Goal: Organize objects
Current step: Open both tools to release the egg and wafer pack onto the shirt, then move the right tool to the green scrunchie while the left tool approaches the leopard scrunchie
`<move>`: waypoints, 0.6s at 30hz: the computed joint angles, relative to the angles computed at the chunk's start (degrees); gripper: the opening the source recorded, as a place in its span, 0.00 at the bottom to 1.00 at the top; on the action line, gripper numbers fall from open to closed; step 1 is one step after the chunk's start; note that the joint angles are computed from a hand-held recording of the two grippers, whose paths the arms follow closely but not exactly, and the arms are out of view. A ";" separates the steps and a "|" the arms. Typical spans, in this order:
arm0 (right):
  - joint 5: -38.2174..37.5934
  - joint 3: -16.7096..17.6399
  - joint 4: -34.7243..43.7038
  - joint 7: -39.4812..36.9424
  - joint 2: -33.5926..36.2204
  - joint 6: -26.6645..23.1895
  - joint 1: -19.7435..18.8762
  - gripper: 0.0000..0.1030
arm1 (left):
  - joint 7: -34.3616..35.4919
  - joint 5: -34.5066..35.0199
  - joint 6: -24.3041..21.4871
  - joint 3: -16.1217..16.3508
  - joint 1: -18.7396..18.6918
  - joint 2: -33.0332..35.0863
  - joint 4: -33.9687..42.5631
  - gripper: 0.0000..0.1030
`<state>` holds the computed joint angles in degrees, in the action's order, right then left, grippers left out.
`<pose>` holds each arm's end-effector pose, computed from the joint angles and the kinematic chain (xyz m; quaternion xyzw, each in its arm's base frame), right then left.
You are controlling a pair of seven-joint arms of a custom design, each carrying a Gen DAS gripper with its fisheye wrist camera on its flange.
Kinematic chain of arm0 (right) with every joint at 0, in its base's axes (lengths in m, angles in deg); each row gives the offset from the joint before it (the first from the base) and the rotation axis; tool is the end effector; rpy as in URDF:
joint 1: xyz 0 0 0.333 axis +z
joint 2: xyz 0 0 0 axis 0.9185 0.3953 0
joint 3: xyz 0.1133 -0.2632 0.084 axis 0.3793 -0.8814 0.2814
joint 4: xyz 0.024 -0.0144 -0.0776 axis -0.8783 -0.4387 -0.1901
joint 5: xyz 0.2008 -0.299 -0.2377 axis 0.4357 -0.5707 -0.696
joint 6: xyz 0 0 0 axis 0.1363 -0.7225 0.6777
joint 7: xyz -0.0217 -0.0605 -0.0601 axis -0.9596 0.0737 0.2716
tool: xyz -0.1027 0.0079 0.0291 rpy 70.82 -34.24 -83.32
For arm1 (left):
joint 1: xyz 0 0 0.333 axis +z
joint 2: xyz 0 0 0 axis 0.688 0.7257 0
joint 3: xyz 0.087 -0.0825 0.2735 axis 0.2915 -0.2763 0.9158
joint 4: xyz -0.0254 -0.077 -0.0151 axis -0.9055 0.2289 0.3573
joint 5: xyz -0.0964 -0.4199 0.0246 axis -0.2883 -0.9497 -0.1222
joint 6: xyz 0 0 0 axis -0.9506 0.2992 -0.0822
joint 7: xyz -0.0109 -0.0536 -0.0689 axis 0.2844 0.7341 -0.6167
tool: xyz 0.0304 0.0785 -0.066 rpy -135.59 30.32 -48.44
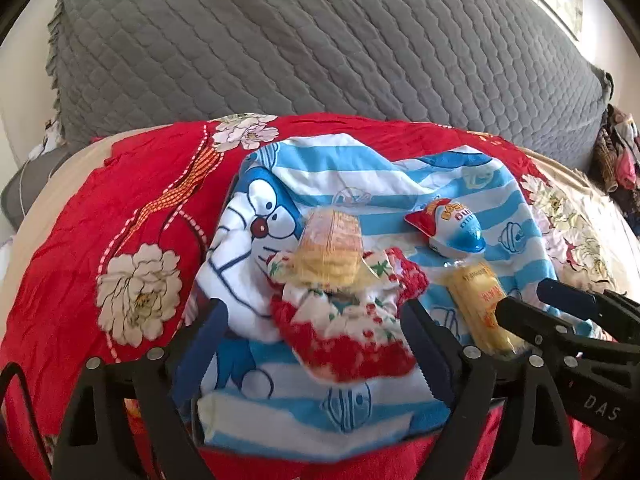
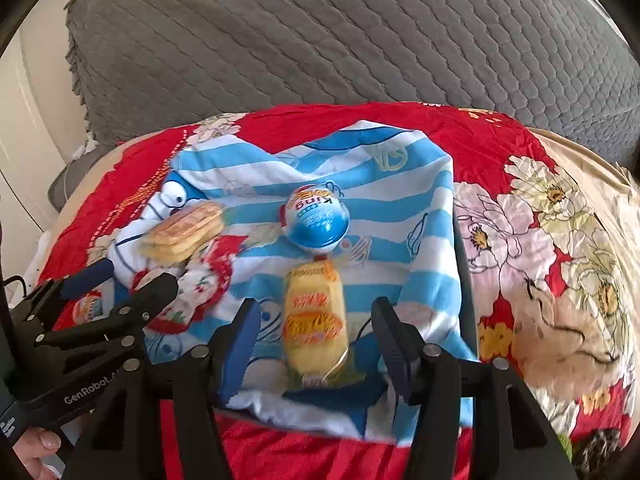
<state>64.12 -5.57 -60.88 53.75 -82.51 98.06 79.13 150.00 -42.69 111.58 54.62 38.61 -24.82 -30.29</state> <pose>0.5564 0.1924 0.5032 -0.6010 0.7317 -0.2138 0.2403 0.6168 -0.1320 0.5030 -0.5605 0.7436 -0.3143 0.1848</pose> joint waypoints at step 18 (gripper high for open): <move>0.07 2.89 -8.22 4.09 -9.20 -0.37 -0.05 0.84 | 4.75 -5.73 0.45 2.58 -1.77 -8.76 -8.19 0.99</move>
